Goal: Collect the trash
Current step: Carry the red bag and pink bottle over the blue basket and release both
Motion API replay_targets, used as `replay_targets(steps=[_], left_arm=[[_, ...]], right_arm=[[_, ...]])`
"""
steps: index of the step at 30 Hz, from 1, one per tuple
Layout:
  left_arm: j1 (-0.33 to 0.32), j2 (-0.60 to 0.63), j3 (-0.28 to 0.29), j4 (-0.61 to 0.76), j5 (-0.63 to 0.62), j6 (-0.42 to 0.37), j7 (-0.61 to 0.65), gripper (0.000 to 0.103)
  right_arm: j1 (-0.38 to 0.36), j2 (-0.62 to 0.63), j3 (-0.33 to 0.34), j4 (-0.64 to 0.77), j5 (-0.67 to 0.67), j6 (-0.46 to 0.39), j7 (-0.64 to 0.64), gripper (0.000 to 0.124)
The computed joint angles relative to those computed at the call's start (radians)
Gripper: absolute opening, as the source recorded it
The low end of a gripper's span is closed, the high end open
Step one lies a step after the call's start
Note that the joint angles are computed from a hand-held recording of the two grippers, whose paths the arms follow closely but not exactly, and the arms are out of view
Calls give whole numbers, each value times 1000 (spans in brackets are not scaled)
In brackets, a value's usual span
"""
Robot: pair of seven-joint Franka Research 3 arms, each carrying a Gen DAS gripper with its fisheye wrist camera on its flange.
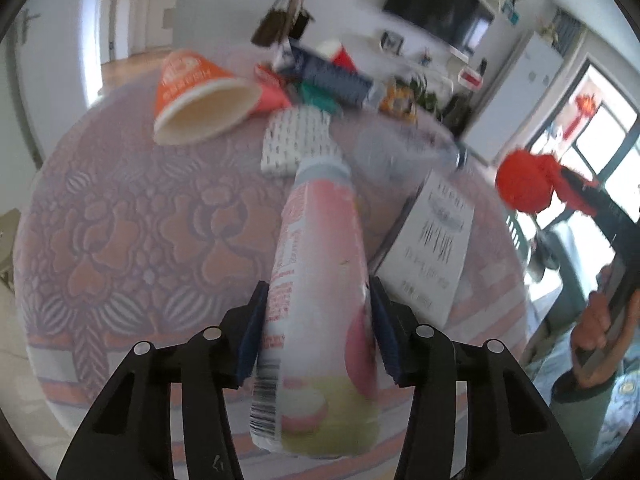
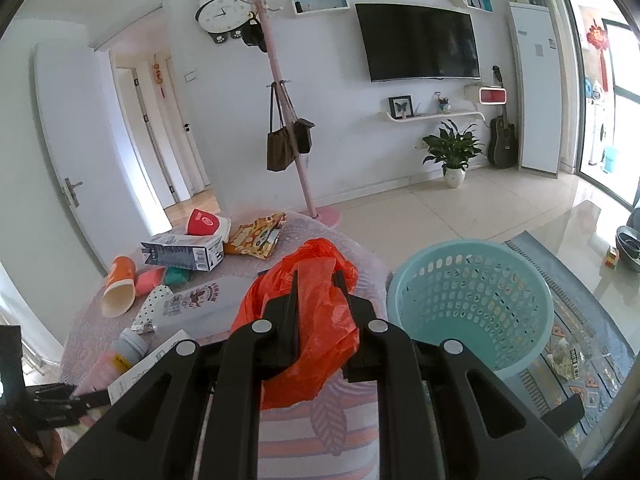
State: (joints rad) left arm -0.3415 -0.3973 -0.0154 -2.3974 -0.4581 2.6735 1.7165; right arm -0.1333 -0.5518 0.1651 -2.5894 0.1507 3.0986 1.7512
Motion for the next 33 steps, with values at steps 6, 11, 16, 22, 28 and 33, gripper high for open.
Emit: replay_targets(steps=[6, 11, 16, 22, 28, 33], left_arm=[[-57, -55, 35, -12, -61, 144, 24, 47], [-137, -15, 60, 65, -76, 197, 49, 47], [-180, 111, 36, 235, -117, 198, 117, 47], [-150, 323, -71, 493, -125, 152, 116, 47], [-122, 572, -173, 775, -45, 45, 29, 47], [-118, 779, -254, 997, 16, -55, -27, 47]], right_arm=[[32, 10, -45, 5, 26, 25, -19, 12], [15, 25, -47, 22, 32, 35, -38, 12], [-59, 29, -25, 36, 28, 64, -39, 12], [-226, 54, 41, 57, 24, 82, -6, 12], [-497, 97, 199, 88, -72, -6, 168, 12], [-552, 170, 197, 120, -140, -86, 264, 12]])
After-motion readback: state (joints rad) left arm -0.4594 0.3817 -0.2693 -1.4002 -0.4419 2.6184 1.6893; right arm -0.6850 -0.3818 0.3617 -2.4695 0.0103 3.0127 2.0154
